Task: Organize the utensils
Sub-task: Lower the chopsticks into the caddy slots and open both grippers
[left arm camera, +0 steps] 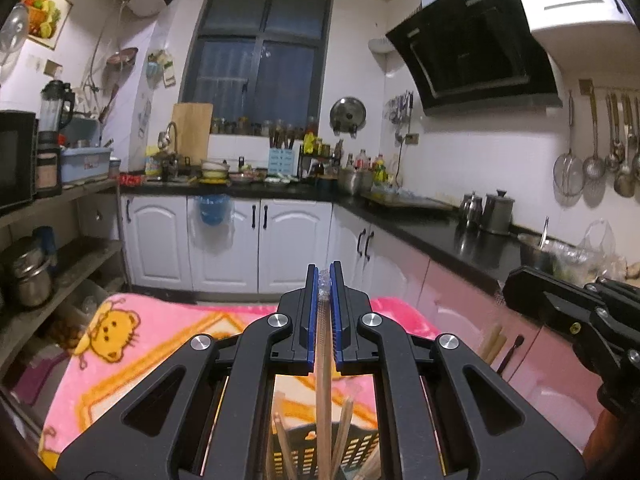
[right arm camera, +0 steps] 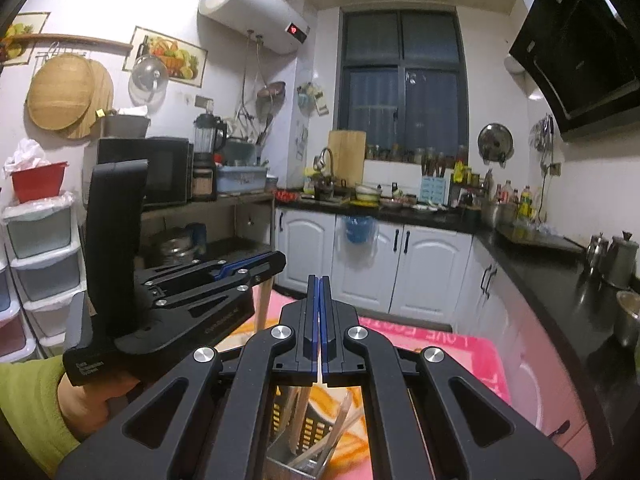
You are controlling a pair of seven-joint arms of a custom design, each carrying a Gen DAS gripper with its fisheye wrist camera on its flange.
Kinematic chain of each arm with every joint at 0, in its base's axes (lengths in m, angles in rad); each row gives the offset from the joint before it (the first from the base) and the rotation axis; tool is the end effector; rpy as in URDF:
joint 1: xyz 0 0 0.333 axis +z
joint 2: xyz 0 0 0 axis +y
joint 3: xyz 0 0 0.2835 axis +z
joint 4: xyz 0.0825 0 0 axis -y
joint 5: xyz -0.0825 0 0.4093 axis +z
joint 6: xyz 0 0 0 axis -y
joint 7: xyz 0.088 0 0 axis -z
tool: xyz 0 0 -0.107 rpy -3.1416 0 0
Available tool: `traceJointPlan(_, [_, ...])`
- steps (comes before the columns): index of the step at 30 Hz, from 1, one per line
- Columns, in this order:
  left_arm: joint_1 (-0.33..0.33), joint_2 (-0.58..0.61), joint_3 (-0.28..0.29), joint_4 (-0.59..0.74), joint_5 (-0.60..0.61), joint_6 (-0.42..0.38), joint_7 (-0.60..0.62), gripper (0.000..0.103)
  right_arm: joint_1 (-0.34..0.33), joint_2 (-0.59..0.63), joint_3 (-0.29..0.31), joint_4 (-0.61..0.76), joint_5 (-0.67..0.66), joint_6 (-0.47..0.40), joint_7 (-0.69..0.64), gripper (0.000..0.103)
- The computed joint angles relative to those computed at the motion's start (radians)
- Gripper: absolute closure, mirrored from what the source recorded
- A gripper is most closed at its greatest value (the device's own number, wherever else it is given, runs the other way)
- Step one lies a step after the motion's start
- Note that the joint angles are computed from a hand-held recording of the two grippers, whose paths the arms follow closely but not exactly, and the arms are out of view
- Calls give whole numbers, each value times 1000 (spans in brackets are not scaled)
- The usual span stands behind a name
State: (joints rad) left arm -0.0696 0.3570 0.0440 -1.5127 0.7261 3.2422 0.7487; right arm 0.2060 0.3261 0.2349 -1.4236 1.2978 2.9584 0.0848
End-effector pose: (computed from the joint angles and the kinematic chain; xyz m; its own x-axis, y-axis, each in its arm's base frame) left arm 0.7044 -0.0889 0.5688 -0.0711 -0.9929 0.0953 -0.2290 -0.0768 -0.9704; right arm 0.6774 0.2183 0.5801 0.5962 -0.7991 0.0767 -0.1172 -0.1811 -0.9765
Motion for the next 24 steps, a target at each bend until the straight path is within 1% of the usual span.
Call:
traceJointPlan(4, [59, 15, -77, -10, -32, -20, 54, 100, 6, 14, -6, -7, -29, 2, 40, 102])
traceJointPlan(6, [99, 25, -127, -13, -63, -33, 97, 100, 3, 18, -5, -12, -36, -1, 51, 102])
traceJointPlan(7, [105, 26, -134, -20, -73, -34, 108, 100, 5, 20, -8, -14, -50, -5, 68, 102])
traceJointPlan(8, [129, 28, -165, -24, -93, -41, 133, 100, 5, 22, -6, -17, -54, 0, 75, 102])
traceJointPlan(9, [145, 28, -184, -32, -109, -43, 153, 100, 4, 24, -4, -20, -56, 3, 79, 102])
traceJointPlan(12, [140, 24, -179, -51, -132, -45, 171, 100, 3, 31, -4, -24, -75, -6, 103, 101])
traceJointPlan(14, [168, 16, -212, -75, -160, -47, 197, 98, 3, 36, -4, -25, -90, -11, 122, 100])
traceJointPlan(15, [175, 15, -219, -81, -169, -46, 208, 96, 1, 35, -2, -31, -90, -11, 125, 97])
traceJointPlan(16, [175, 8, -218, -94, -176, -45, 212, 94, 2, 36, -5, -31, -100, -13, 139, 89])
traceJointPlan(18, [203, -4, -249, -118, -198, -46, 240, 87, -7, 30, 4, -44, -85, -14, 129, 80])
traceJointPlan(20, [223, -16, -270, -140, -218, -44, 261, 85, -9, 28, 6, -49, -77, -9, 119, 78])
traceJointPlan(21, [241, -26, -288, -157, -230, -41, 276, 84, -8, 25, 5, -55, -76, -5, 118, 77])
traceJointPlan(22, [246, -34, -294, -168, -238, -38, 283, 83, -9, 20, 6, -63, -71, -2, 114, 73])
traceJointPlan(23, [260, -42, -308, -182, -249, -36, 295, 78, -15, 13, 9, -74, -56, -2, 97, 71])
traceJointPlan(24, [270, -51, -318, -195, -260, -34, 302, 70, -15, 9, 9, -80, -47, 1, 89, 69])
